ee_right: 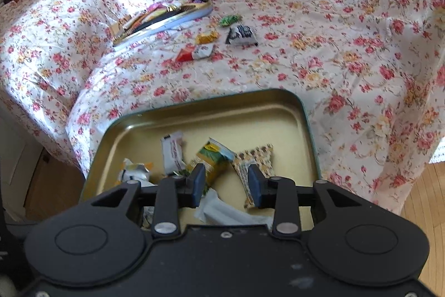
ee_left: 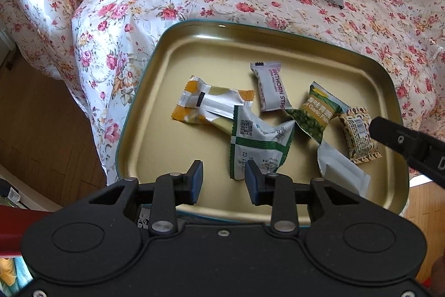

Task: Organize snacks
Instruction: 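Open the left tool over the tray while the right tool releases the green pea packet, then move both open tools back toward the remaining loose snacks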

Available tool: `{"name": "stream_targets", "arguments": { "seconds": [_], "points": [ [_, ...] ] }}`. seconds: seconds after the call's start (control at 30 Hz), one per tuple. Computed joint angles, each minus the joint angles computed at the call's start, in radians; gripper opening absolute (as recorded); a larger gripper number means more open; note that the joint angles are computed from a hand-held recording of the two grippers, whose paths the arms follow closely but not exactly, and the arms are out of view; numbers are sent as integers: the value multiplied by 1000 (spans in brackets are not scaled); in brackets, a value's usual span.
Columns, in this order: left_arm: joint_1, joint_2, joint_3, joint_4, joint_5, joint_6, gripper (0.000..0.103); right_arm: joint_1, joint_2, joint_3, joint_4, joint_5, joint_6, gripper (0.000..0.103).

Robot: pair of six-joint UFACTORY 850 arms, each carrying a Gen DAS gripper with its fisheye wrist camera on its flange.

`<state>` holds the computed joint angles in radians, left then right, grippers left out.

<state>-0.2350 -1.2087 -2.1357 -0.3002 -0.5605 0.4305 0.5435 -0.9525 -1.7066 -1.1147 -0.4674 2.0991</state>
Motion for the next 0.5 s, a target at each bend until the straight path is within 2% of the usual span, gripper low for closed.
{"name": "stream_targets", "arguments": {
  "seconds": [0.5],
  "points": [
    [-4,5,8,37,-14,-16,44,-4,23,40,87,62,-76,36]
  ]
}}
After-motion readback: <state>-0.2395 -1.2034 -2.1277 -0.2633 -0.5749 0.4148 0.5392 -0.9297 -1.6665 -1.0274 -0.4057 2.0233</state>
